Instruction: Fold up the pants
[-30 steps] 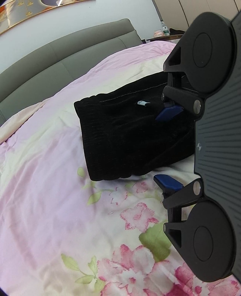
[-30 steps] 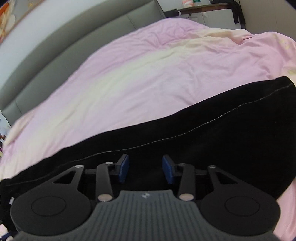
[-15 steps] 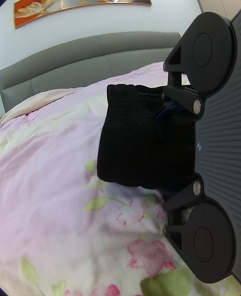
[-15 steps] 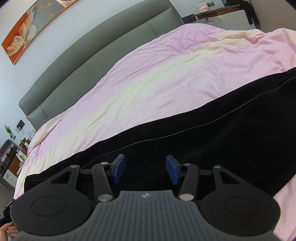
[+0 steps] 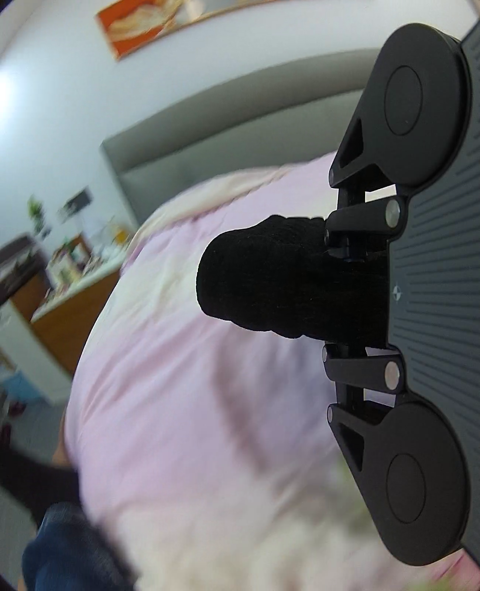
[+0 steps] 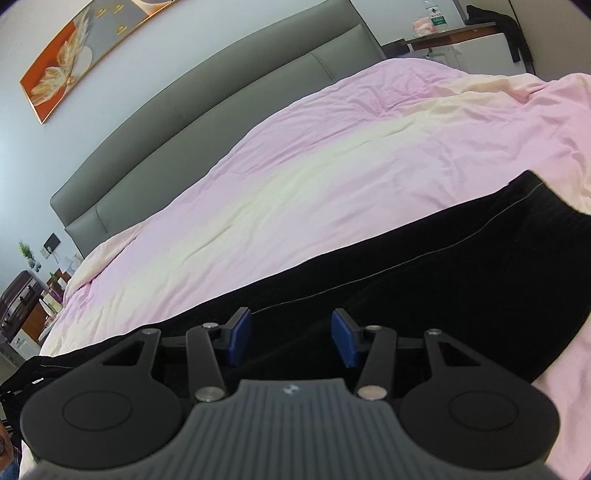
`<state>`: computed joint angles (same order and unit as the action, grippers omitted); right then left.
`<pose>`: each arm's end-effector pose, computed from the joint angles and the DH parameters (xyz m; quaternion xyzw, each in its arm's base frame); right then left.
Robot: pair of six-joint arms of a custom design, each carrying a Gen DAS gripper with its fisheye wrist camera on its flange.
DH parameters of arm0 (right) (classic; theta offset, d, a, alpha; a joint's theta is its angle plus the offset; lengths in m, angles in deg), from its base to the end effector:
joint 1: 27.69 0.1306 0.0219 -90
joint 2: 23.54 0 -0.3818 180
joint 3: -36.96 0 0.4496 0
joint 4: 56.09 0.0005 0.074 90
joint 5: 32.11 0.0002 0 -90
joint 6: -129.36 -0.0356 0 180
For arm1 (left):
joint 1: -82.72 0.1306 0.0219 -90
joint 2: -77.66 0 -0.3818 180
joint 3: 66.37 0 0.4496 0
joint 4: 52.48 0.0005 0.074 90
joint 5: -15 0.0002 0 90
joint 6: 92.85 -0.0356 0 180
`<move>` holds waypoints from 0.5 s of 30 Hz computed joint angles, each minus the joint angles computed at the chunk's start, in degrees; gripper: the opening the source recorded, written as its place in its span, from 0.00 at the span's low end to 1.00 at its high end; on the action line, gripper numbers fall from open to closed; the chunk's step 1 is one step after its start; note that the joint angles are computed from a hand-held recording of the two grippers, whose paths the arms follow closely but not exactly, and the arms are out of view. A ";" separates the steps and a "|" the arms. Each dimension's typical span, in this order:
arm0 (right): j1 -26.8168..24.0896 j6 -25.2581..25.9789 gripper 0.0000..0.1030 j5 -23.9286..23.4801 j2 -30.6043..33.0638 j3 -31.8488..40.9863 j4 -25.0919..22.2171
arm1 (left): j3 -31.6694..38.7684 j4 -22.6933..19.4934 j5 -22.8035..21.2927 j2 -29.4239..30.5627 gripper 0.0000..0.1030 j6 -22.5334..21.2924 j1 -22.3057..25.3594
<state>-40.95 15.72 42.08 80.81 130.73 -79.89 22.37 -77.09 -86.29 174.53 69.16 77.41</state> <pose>0.6326 -0.1396 0.3566 0.2164 0.8514 0.1629 0.4492 0.6022 -0.0495 0.3870 -0.5196 0.7037 -0.2305 0.4263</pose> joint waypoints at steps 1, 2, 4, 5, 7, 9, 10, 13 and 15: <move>0.17 0.79 0.45 -0.26 0.20 0.32 -0.63 | -0.47 -1.41 1.14 -0.12 0.32 0.21 1.37; 0.29 1.49 0.45 -0.81 0.56 0.80 -1.37 | -0.89 -2.96 3.20 -0.02 0.34 1.10 2.72; 0.78 3.96 0.45 -2.40 1.78 2.34 -3.97 | -1.56 -4.85 9.83 0.75 0.41 3.51 5.03; 1.28 6.13 0.44 -2.05 2.47 3.36 -5.96 | -2.90 -3.28 11.06 0.44 0.43 4.51 5.42; 3.08 13.91 0.45 2.25 5.73 8.06 -16.50 | -3.88 -2.22 10.99 -0.16 0.52 2.54 5.21; 4.51 18.74 0.45 6.45 8.23 11.14 -24.61 | -2.61 -5.43 8.95 -0.51 0.57 -0.95 4.46; 4.81 19.79 0.45 7.46 7.99 11.10 -24.56 | -1.95 -7.20 7.61 -0.85 0.57 -1.86 4.11; 4.45 16.06 0.43 11.66 6.23 9.77 -22.52 | -2.05 -10.06 1.65 -3.47 0.57 -1.48 3.28; 3.31 10.07 0.48 17.20 3.82 7.13 -17.53 | -2.16 -11.88 -5.01 -5.56 0.66 -2.98 2.16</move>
